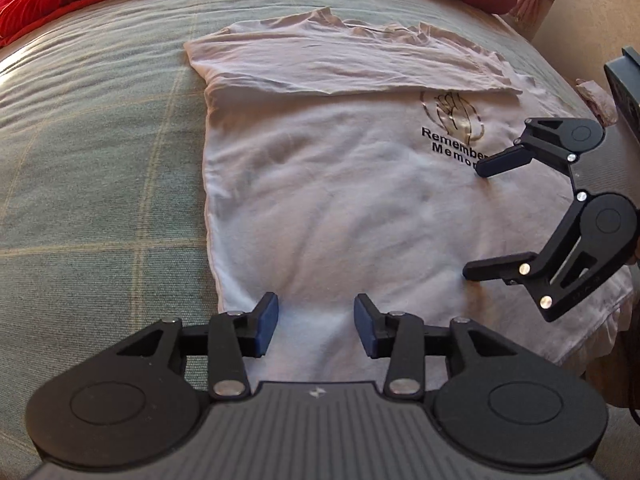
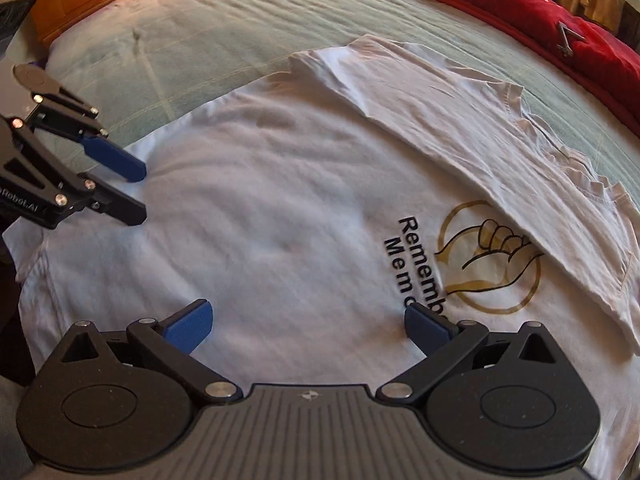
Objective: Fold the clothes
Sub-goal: 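Move the open right tool over the shirt toward the other sleeve, then reach the right tool to the cuff of the other sleeve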
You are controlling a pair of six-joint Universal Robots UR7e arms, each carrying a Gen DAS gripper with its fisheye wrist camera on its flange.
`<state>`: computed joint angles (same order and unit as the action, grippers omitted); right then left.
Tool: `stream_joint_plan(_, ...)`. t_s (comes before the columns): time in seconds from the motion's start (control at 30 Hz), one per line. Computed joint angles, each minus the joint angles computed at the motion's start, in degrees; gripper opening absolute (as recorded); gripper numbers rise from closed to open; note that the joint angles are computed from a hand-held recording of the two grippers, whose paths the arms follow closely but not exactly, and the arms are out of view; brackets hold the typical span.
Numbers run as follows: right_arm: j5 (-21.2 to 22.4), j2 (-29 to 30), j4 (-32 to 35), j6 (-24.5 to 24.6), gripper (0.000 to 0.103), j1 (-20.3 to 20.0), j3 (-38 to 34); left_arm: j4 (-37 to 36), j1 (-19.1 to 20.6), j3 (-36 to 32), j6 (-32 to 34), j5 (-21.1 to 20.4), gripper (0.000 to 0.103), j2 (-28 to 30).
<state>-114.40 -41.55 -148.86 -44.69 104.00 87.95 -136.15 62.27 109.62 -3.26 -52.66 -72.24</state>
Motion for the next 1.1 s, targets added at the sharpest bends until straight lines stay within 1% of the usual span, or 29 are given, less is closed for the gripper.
stream_joint_plan(0.1,2.0,-2.8,1.9,-0.2,0.103,-0.2,2.5,2.7,-1.1,-1.7,-0.5,0.6,0.043,0.8)
stream_joint_plan(0.17,2.3,-4.3,-0.4,0.2,0.103,-0.5,4.0,3.0,-1.8,-3.5,0.2,0.6,0.043,2.3)
stream_joint_plan(0.27,1.0,-5.3,-5.4,2.4,0.103,-1.3,4.5,2.6,-2.7,-6.4,2.6,0.7,0.044,5.3)
stream_joint_plan(0.33,0.4,-5.9,-7.8,5.2,0.103,-2.6,3.8,2.1,-3.3,-7.9,4.0,0.2,0.044,7.3)
stream_joint_plan(0.47,-2.6,-6.5,-11.8,9.1,0.103,-5.4,3.0,1.1,-4.3,-10.5,6.6,-0.8,0.044,11.1)
stream_joint_plan(0.53,-3.5,-7.4,-11.2,11.6,0.103,-6.7,3.3,1.3,-4.7,-11.5,7.1,-1.3,0.045,12.5)
stream_joint_plan(0.6,-3.5,-9.1,-9.9,14.0,0.103,-7.8,5.0,2.0,-5.1,-12.6,7.3,-1.7,0.045,13.9)
stream_joint_plan(0.7,-3.2,-12.1,-11.5,13.2,0.103,-8.5,9.6,3.7,-5.7,-14.1,7.1,-1.9,0.045,15.8)
stream_joint_plan(0.77,-3.6,-14.2,-11.3,13.0,0.103,-8.6,12.2,4.6,-6.0,-15.1,6.9,-2.0,0.045,17.0)
stream_joint_plan(0.9,-2.8,-17.0,-8.2,14.3,0.103,-9.0,13.4,5.7,-6.7,-18.2,6.2,-3.2,0.045,19.9)
stream_joint_plan(1.0,-0.9,-18.6,-7.7,18.5,0.103,-10.3,12.9,5.6,-7.1,-20.3,6.4,-4.1,0.046,21.9)
stream_joint_plan(1.1,-0.2,-19.5,-9.6,22.9,0.103,-11.9,11.9,5.5,-7.6,-21.7,6.7,-4.1,0.047,23.7)
